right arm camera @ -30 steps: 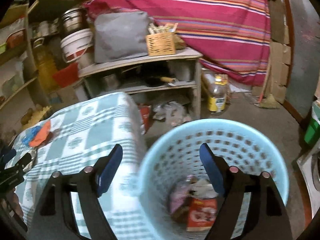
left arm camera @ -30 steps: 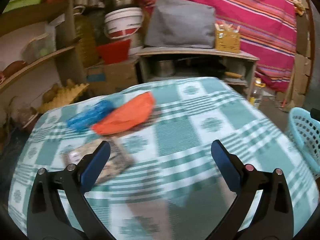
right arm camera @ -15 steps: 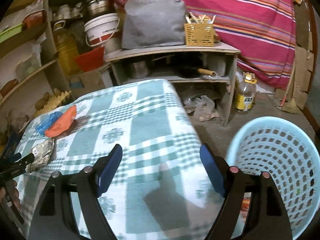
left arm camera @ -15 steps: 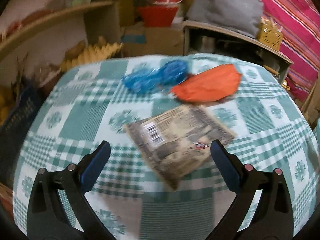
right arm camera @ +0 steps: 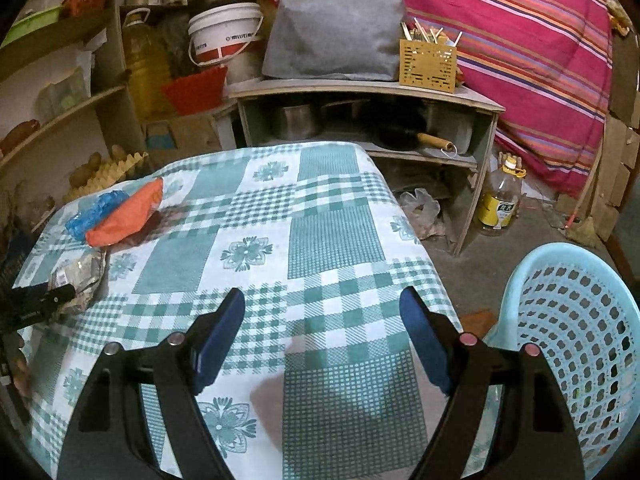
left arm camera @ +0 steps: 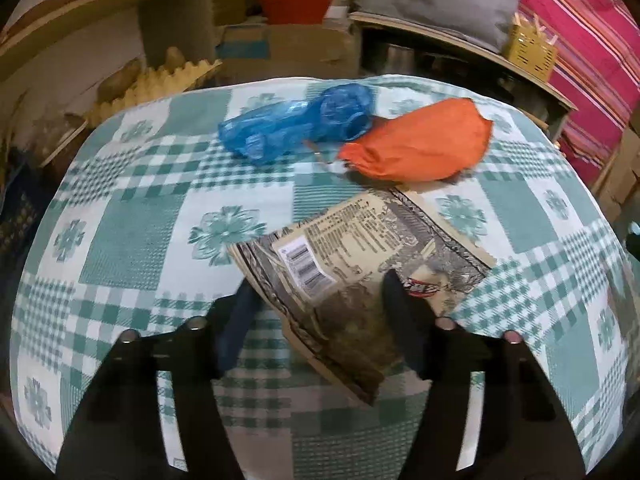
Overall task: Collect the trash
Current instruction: 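Grasp the brown snack packet with the left tool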
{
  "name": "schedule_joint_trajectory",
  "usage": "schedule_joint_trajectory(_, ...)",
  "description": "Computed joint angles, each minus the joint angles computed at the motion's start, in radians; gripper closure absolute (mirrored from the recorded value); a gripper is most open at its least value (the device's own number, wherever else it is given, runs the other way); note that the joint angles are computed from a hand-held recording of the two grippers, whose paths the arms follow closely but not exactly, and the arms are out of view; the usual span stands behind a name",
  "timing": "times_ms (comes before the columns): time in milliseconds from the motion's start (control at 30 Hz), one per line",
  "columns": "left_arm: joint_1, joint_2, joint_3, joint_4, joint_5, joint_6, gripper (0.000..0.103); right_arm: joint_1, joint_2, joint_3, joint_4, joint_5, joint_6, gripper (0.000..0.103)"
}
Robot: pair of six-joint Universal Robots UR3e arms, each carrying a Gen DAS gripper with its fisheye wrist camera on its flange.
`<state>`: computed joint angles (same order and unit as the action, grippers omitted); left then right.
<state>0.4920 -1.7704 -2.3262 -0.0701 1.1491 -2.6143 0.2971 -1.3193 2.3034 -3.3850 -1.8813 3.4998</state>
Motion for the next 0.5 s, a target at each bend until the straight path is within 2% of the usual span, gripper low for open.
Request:
schedule_joint_trajectory(100,0.001,0.004,-0.003,0.003,-0.003,0.004,0.061,0.007,0.007,-0.009,0.007,-0.010,-0.004,0.025)
schedule_joint_trajectory(133,0.009,0.006,0.000,-0.006,-0.010,0.002,0.069,0.009,0.009,-0.011,0.009,-0.013,-0.004,0.025)
schedule_joint_trajectory(200,0.038,0.017,0.002,-0.040,-0.042,0.000,0.076,0.012,0.009,-0.014,0.011,-0.018,-0.004,0.025)
schedule_joint_trajectory(233,0.050,0.023,0.000,-0.051,-0.051,-0.001,0.088,0.011,0.009,-0.013,0.009,-0.014,-0.002,0.025)
schedule_joint_trajectory(300,0.075,0.041,-0.006,-0.078,-0.071,0.017,0.095,0.005,0.008,-0.008,0.005,0.001,0.001,0.025)
schedule_joint_trajectory(500,0.159,0.146,-0.088,-0.099,-0.116,0.108,0.098,0.038,0.033,-0.044,0.025,-0.020,0.002,0.025)
